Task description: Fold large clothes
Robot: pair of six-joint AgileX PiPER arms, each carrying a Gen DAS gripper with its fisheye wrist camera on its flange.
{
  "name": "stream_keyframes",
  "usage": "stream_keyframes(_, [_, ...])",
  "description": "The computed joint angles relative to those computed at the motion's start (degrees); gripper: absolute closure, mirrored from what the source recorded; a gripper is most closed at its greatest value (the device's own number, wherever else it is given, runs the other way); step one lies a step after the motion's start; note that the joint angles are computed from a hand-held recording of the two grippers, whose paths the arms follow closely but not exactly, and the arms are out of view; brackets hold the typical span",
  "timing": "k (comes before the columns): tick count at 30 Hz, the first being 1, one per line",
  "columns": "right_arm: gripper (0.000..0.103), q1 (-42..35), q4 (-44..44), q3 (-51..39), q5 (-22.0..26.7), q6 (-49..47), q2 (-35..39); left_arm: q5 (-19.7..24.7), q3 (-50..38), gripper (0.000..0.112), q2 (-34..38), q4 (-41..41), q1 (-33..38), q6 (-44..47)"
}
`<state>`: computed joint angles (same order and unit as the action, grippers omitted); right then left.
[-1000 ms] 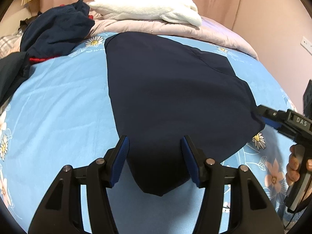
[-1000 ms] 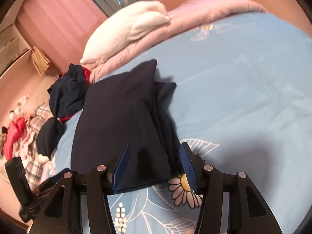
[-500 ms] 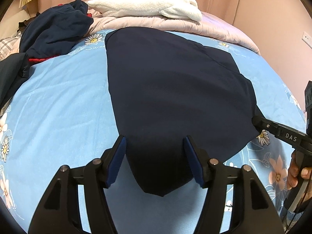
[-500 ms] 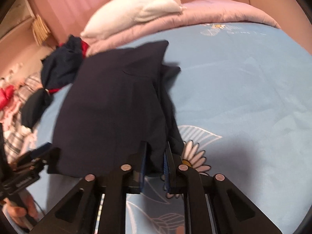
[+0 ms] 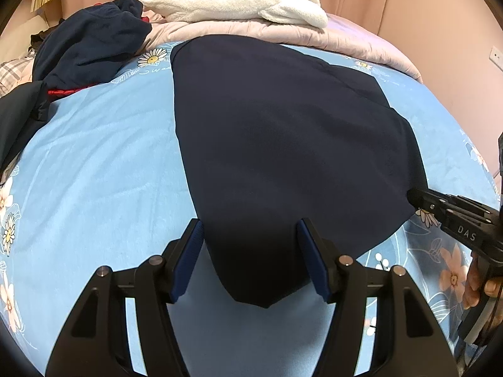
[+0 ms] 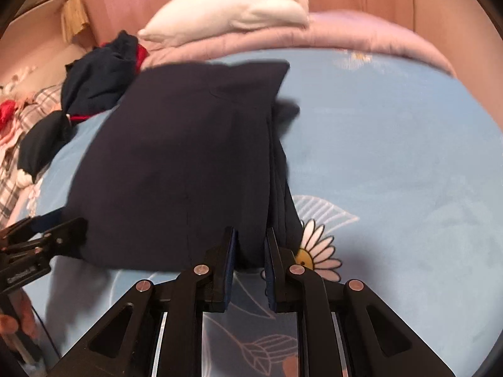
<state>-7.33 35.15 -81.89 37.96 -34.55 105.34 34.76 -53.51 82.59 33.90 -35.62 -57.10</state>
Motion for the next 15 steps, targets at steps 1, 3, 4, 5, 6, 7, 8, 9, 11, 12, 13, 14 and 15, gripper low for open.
stream_keyframes(1, [0.087,-0.01,0.05,0.27,-0.23,-0.27,-0.34,0.24,-0.07,0.05,0.07,0.39,-0.08,-0.13])
stream_keyframes(3, [0.087,0.08,-0.6,0.5,-0.1,0.13,-0.71,0.39,-0.2,0.05,0.13,-0.19,0.15,0.28])
stream_keyframes(4, [0.087,0.04,-0.73,0.75,0.01,0.13,-0.93,0.45,-0.17,0.05,0.06,-0.49,0.22,0.34])
stream_keyframes(5, [0.087,-0.12,-0.62,0.78,0.2,0.04,-0.99,0.65,-0.2,0.05,0.0,-0.66,0.23,0.33])
stream_keyframes(6, [0.087,-0.35,-0.35,0.81,0.54,0.01,-1.11,0.97,-0.11,0.05,-0.17,-0.65,0.08,0.07])
stream_keyframes(7, [0.087,-0.88,0.14,0.86,1.28,-0.08,-1.3,1.16,-0.09,0.05,-0.23,-0.66,-0.04,-0.13])
stream_keyframes(8, [0.087,-1.11,0.5,1.11,1.59,-0.16,-1.56,1.75,0.04,0.05,-0.61,-0.6,-0.42,-0.48])
stream_keyframes(9, [0.087,-1.39,0.89,1.86,1.82,-0.24,-2.33,2.34,0.14,0.049,-0.9,-0.51,-0.75,-0.69])
stream_keyframes(11, [0.074,-0.95,-2.36,2.94,1.15,2.48,-3.76,4.85,0.21,0.047,-1.99,-0.63,-2.25,-1.15])
stream_keyframes(12, [0.07,-0.94,-3.58,3.69,1.19,3.32,-4.61,5.88,0.36,0.046,-2.54,-0.16,-3.16,-1.9])
stream_keyframes(13, [0.068,-1.46,-2.88,4.84,1.71,2.47,-5.7,7.55,0.51,0.045,-3.38,0.54,-4.55,-2.97])
stream_keyframes(14, [0.068,-2.06,-1.61,5.95,2.24,0.94,-6.79,9.24,0.62,0.043,-4.19,1.09,-5.99,-3.99])
stream_keyframes(15, [0.068,-2.36,-1.02,7.14,2.44,-0.01,-8.07,10.78,0.69,0.039,-4.84,1.54,-7.35,-4.86])
